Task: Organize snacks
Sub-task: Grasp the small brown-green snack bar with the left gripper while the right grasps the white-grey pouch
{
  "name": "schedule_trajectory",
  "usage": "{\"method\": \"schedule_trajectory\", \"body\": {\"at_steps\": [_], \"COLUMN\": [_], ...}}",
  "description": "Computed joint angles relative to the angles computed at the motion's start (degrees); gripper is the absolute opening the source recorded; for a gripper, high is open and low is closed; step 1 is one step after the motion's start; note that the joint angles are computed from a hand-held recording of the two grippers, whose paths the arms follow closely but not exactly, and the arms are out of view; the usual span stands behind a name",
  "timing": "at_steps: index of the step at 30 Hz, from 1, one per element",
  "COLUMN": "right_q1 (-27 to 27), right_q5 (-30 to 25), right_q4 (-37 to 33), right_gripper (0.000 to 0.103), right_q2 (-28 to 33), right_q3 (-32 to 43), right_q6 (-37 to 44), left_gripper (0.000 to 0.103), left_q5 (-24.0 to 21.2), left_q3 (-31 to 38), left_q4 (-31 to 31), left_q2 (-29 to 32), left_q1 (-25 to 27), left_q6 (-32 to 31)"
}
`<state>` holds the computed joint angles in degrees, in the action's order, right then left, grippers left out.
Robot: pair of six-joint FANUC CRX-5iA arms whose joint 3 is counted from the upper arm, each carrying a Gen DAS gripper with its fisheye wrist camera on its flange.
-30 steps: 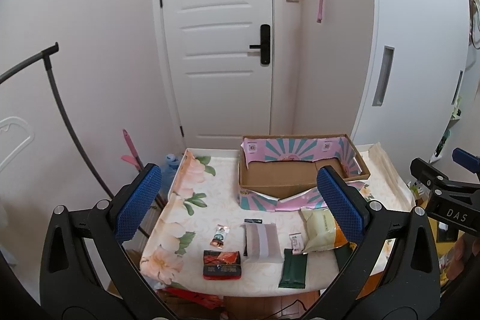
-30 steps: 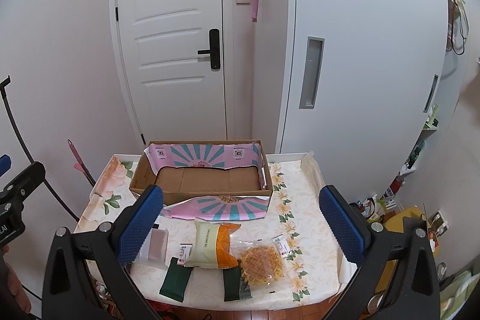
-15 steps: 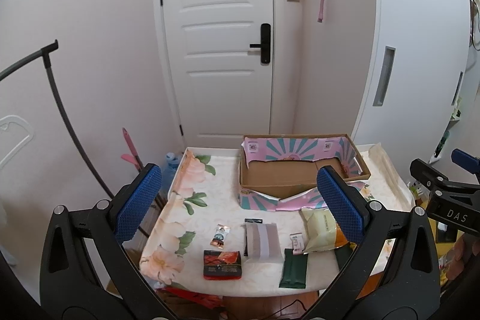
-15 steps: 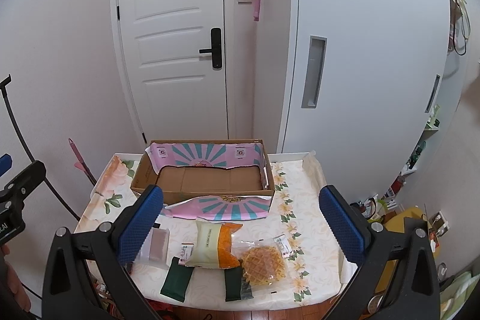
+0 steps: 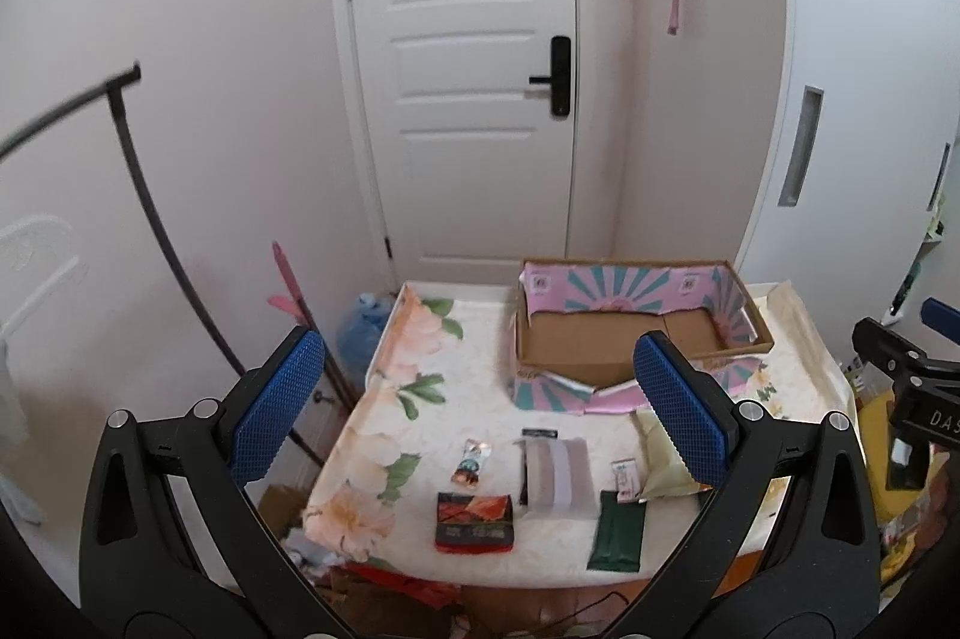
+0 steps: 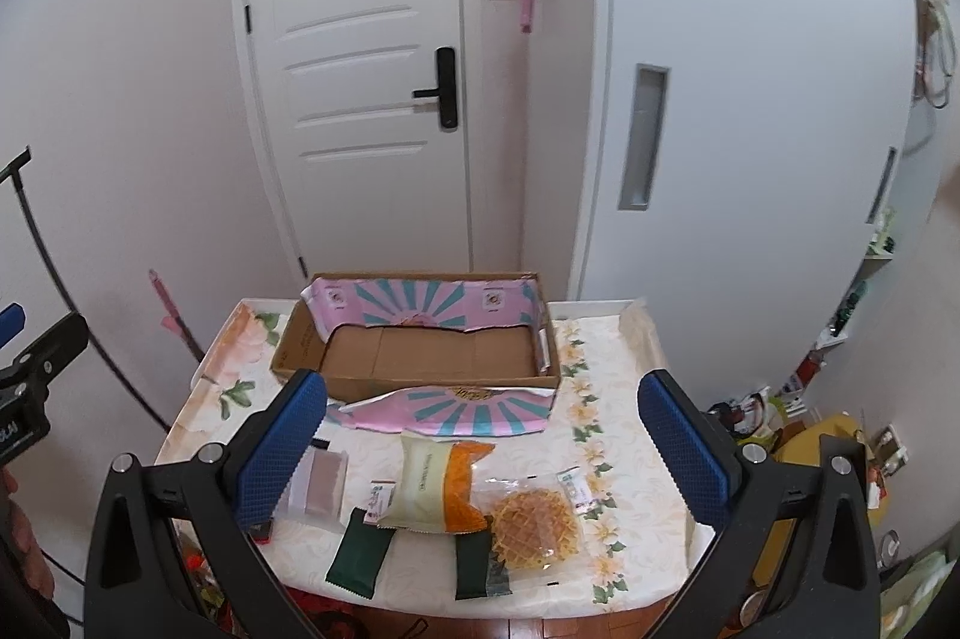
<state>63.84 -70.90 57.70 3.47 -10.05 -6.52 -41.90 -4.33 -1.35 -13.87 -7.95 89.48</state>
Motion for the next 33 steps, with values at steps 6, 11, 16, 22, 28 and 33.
{"method": "schedule_trajectory", "body": {"at_steps": [6, 11, 16, 22, 28, 33], "right_q1": [-1.65, -2.70, -4.23, -5.93, -7.29, -8.63], "right_q5": [7.30, 9.80, 14.20, 17.80, 18.66, 18.87], "right_q4": [-1.06, -4.42, -9.09, -17.38, -22.83, -27.39], "right_gripper": [0.103, 0.103, 0.103, 0.103, 0.102, 0.096], "right_q2": [0.75, 4.96, 9.01, 15.62, 21.17, 25.43], "right_q3": [-1.14, 2.46, 5.93, 12.30, 17.31, 21.47], "right_q6": [-0.13, 3.71, 4.03, 5.53, 6.90, 10.58], "left_gripper": [0.102, 0.102, 0.102, 0.088, 0.082, 0.070], "left_q5": [-1.23, -3.18, -4.22, -5.94, -8.11, -10.57], "left_q3": [-2.46, -4.29, -5.07, -4.05, -1.07, 1.38], "left_q4": [4.32, 13.09, 17.74, 21.11, 23.22, 22.74], "left_q2": [1.71, 6.37, 11.65, 18.38, 25.46, 29.60], "left_q1": [4.99, 8.82, 10.02, 10.68, 10.60, 10.28], "left_q6": [-7.42, -18.54, -27.71, -36.76, -40.52, -41.11]}}
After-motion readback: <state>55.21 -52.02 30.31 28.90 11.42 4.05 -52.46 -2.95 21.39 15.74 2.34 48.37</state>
